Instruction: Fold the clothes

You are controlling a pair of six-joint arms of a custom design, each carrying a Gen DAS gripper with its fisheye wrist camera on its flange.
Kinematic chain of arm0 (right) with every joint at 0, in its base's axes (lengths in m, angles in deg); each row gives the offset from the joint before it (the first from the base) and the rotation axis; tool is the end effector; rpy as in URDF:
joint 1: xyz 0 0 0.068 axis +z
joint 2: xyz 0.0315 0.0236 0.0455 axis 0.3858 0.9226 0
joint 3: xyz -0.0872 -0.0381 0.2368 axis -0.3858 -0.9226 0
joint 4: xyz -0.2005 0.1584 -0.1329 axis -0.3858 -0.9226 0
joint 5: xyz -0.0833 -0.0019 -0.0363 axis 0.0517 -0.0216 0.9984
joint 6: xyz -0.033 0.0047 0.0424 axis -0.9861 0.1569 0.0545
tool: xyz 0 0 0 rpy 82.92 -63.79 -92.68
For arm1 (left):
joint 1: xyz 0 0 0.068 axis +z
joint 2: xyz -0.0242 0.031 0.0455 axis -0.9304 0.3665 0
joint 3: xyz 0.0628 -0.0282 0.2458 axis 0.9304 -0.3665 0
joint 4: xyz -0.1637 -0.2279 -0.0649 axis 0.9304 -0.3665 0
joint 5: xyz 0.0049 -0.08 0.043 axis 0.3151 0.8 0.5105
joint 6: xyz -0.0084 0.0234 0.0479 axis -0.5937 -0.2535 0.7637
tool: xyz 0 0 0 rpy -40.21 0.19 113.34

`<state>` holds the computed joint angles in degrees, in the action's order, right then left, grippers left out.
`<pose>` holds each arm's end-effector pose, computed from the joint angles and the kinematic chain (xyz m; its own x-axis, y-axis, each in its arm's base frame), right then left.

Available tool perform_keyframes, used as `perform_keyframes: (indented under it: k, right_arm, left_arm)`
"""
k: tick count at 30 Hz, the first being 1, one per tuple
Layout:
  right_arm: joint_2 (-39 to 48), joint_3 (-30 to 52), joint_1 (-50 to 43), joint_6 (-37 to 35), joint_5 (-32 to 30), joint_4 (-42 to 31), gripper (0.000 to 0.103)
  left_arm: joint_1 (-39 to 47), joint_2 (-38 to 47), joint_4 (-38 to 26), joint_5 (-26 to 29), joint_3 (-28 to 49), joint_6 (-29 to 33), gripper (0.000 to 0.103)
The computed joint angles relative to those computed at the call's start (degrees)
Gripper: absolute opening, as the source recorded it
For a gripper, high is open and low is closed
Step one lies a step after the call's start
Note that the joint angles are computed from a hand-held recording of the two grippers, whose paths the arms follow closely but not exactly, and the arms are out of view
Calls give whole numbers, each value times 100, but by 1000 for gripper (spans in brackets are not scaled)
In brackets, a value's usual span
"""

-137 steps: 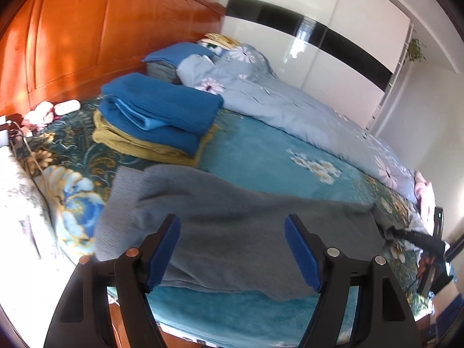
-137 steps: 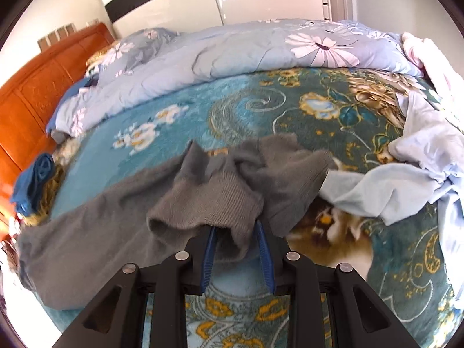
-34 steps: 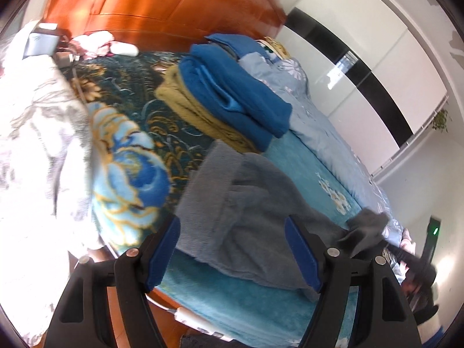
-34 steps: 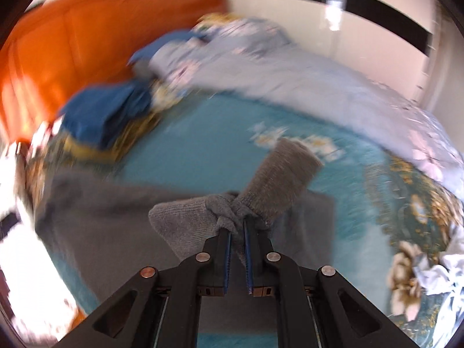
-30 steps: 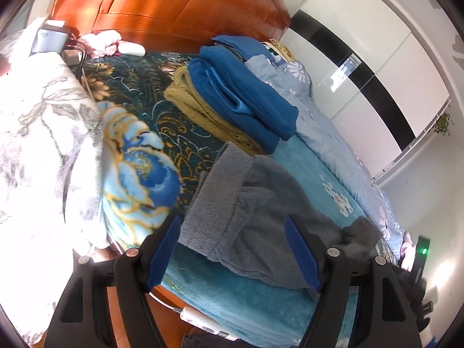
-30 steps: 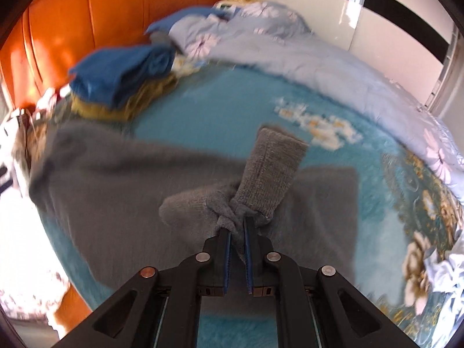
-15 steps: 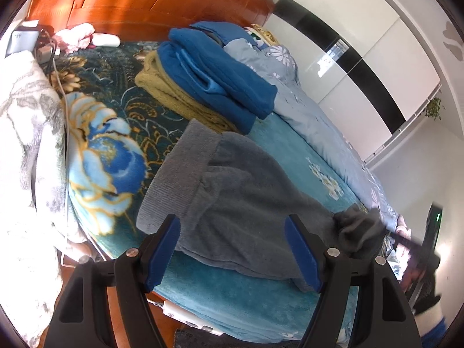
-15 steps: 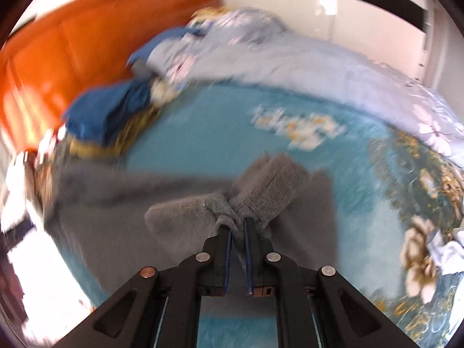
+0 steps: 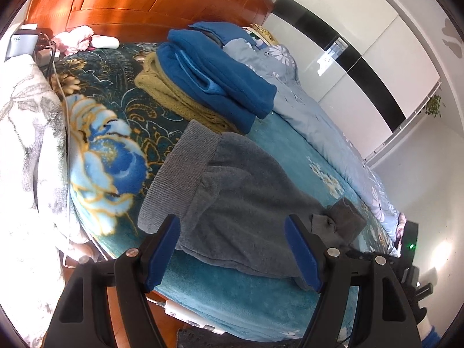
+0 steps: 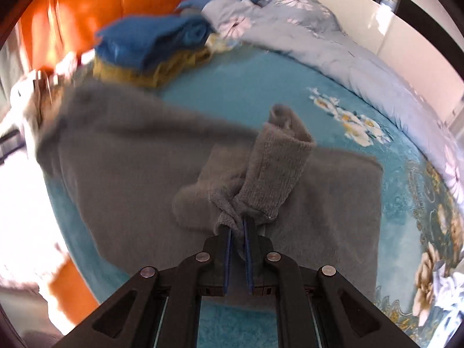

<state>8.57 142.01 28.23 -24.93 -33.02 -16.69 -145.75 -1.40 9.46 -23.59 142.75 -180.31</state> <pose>0.2963 0.0406 0.1716 -0.4127 -0.7682 -0.4895 -0.8438 0.5247 -0.1121 0.0880 -0.2636 0.1562 -0.3410 -0.7505 -0.5661 -0.5424 0.6490 -0.5335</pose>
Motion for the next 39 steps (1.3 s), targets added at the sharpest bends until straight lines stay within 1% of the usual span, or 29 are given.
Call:
perform_keyframes:
  k: [1,3,4,5,6,7,8,10,12,13,15,16,17,18,19,21,22,23,25,27,28,29,30,33,34,35,37,38,39]
  right_arm:
    - [-7,-20,-19,7,-2,-1,12]
    - [-13,83,-189,-46,-184,-124,12]
    - [-21,149,-302,-80,-295,-192,14]
    - [-26,225,-440,-133,-439,-306,17]
    - [-25,313,-592,-201,-600,-450,20]
    - [-27,371,-736,-256,-712,-546,29]
    - [-30,412,-876,-304,-795,-614,34]
    - [-12,468,-1043,-303,-902,-669,34]
    - [153,681,-1184,-146,-1055,-765,34]
    - [301,862,-1239,-23,-1166,-887,35]
    - [543,1158,-1274,280,-1383,-1035,36]
    - [655,1297,-1282,440,-1492,-1095,39]
    - [761,1429,-1251,643,-1600,-1135,45]
    - [864,1545,-1183,858,-1674,-1153,49]
    - [967,1653,-1110,1065,-1730,-1165,52]
    - [1130,1788,-939,1317,-1703,-1118,52]
    - [1185,1813,-844,1398,-1603,-1059,52]
    - [1243,1841,-778,1451,-1532,-1031,52]
    - [1366,1927,-726,1521,-1494,-1056,51]
    - [1503,2073,-776,1578,-1611,-1187,39]
    - [1577,2165,-798,1597,-1633,-1255,26]
    - [1642,2257,-825,1589,-1645,-1324,15]
    - [1699,2345,-857,1568,-1664,-1391,12]
    - [1792,2548,-972,1487,-1724,-1553,12]
    - [1789,2598,-1020,1463,-1742,-1587,11]
    - [1783,2668,-1075,1434,-1765,-1632,11]
    - [1775,2842,-1194,1365,-1813,-1742,11]
    - [1767,2932,-1243,1309,-1825,-1802,11]
    - [1759,3022,-1284,1246,-1831,-1860,11]
  left_arm:
    - [34,-2,110,0,-10,100,76]
    - [161,9,519,19,-22,513,76]
    - [228,21,742,37,-25,737,76]
    - [311,40,1013,51,-23,1023,76]
    - [446,72,1448,91,-13,1491,76]
    - [588,110,1933,165,-12,1990,76]
    - [719,157,2393,260,-13,2446,76]
    - [1096,385,3540,668,28,3475,76]
    - [1538,818,4464,1313,247,4256,76]
    - [1731,1063,4670,1621,431,4456,76]
    - [2017,1499,4897,2103,787,4669,76]
    - [2169,1757,4950,2411,1005,4688,76]
    - [2287,1961,4963,2696,1179,4624,76]
    - [2383,2134,4989,2959,1313,4511,76]
    - [2436,2286,4956,3083,1451,4418,76]
    - [2482,2539,4825,3129,1730,4361,76]
    - [2504,2609,4877,3172,1785,4386,74]
    - [2531,2656,4990,3247,1796,4384,74]
    - [2594,2686,5495,3360,1604,4187,73]
    - [2615,2699,5887,3317,1414,4017,63]
    - [2649,2721,6121,3352,1312,3879,58]
    - [2677,2771,6315,3433,1253,3766,47]
    - [2693,2832,6466,3524,1225,3677,39]
    - [2676,2894,6545,3543,1230,3590,33]
    - [2661,2899,6534,3524,1233,3548,33]
    - [2642,2875,6394,3463,1248,3485,33]
    - [2548,2715,6056,3145,1194,3343,32]
    - [2522,2659,6170,3082,1092,3324,34]
    - [2535,2661,6424,3182,992,3305,37]
